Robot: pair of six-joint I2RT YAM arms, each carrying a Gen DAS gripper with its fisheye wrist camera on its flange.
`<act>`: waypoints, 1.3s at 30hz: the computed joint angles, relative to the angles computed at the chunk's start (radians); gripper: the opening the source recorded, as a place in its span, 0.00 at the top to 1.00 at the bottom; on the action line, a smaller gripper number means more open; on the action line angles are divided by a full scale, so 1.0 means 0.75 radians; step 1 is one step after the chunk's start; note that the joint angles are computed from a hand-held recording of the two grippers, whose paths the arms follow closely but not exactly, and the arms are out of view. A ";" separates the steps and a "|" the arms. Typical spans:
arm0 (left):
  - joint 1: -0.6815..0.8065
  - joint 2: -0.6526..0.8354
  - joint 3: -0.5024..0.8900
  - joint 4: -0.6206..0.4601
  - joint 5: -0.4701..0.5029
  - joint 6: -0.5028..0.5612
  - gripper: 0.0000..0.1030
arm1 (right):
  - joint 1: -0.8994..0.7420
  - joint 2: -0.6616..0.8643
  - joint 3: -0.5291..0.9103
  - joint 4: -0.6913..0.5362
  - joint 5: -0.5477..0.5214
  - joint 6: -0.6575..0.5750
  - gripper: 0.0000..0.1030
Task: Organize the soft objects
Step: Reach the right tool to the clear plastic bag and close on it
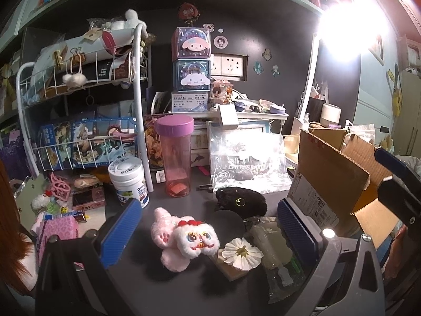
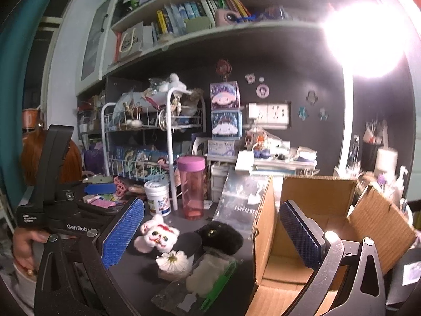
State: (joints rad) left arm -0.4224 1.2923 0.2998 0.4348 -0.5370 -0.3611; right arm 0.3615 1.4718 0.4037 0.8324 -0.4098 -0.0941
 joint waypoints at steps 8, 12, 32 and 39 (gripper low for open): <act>0.147 -0.040 -0.045 0.056 0.129 0.080 0.00 | 0.096 -0.046 0.051 -0.119 0.106 -0.045 0.00; 0.301 -0.026 -0.090 0.137 0.261 0.119 0.00 | 0.174 0.003 0.083 -0.120 0.159 -0.072 0.09; 0.720 0.648 -0.022 0.602 0.672 0.277 0.01 | 0.324 0.632 0.577 -0.701 0.548 0.148 0.50; 0.736 0.698 0.007 0.614 0.712 0.280 0.00 | 0.336 0.701 0.659 -0.787 0.666 0.150 0.50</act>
State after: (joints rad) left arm 0.1298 1.8159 0.3048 0.8953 -0.0034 -0.1509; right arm 0.6137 1.9979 0.8977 0.2425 0.0900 0.0185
